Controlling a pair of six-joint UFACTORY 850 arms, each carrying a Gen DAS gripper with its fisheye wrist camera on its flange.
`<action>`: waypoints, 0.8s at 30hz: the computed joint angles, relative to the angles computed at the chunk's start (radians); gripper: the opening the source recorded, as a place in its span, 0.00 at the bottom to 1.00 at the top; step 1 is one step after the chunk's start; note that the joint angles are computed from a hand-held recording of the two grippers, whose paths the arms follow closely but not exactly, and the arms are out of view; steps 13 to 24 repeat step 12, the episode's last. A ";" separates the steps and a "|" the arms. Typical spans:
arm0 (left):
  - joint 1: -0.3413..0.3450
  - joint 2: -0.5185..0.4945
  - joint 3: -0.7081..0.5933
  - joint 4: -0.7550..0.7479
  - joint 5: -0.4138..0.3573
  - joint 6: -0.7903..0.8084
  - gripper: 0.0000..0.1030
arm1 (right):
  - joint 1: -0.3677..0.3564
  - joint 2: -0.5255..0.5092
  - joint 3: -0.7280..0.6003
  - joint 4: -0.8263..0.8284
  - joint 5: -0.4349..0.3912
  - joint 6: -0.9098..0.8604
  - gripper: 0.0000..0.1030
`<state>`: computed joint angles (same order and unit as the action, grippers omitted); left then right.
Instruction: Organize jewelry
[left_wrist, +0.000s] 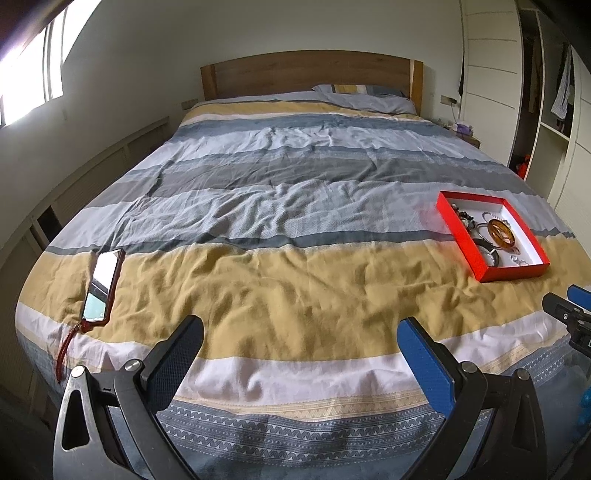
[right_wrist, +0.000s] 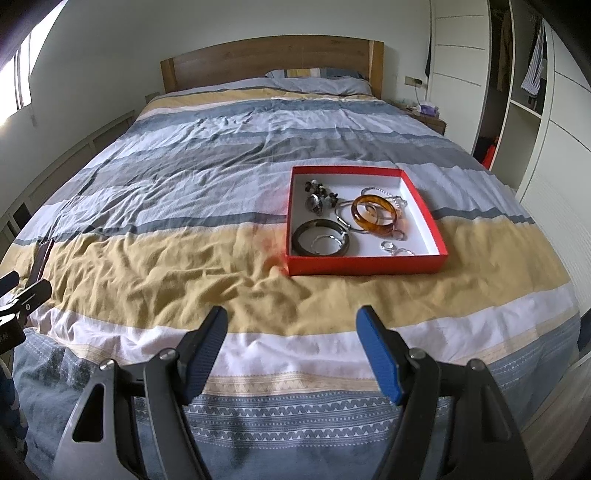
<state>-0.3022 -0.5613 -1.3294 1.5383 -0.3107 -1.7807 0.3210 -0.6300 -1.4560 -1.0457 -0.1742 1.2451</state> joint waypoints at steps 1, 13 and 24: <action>0.001 -0.003 -0.002 -0.007 0.002 0.007 0.99 | 0.000 0.000 0.000 -0.001 -0.001 0.001 0.68; 0.000 -0.002 0.001 0.018 0.007 -0.018 0.99 | -0.001 -0.009 -0.004 -0.001 -0.002 -0.001 0.68; 0.000 -0.002 0.001 0.018 0.007 -0.018 0.99 | -0.001 -0.009 -0.004 -0.001 -0.002 -0.001 0.68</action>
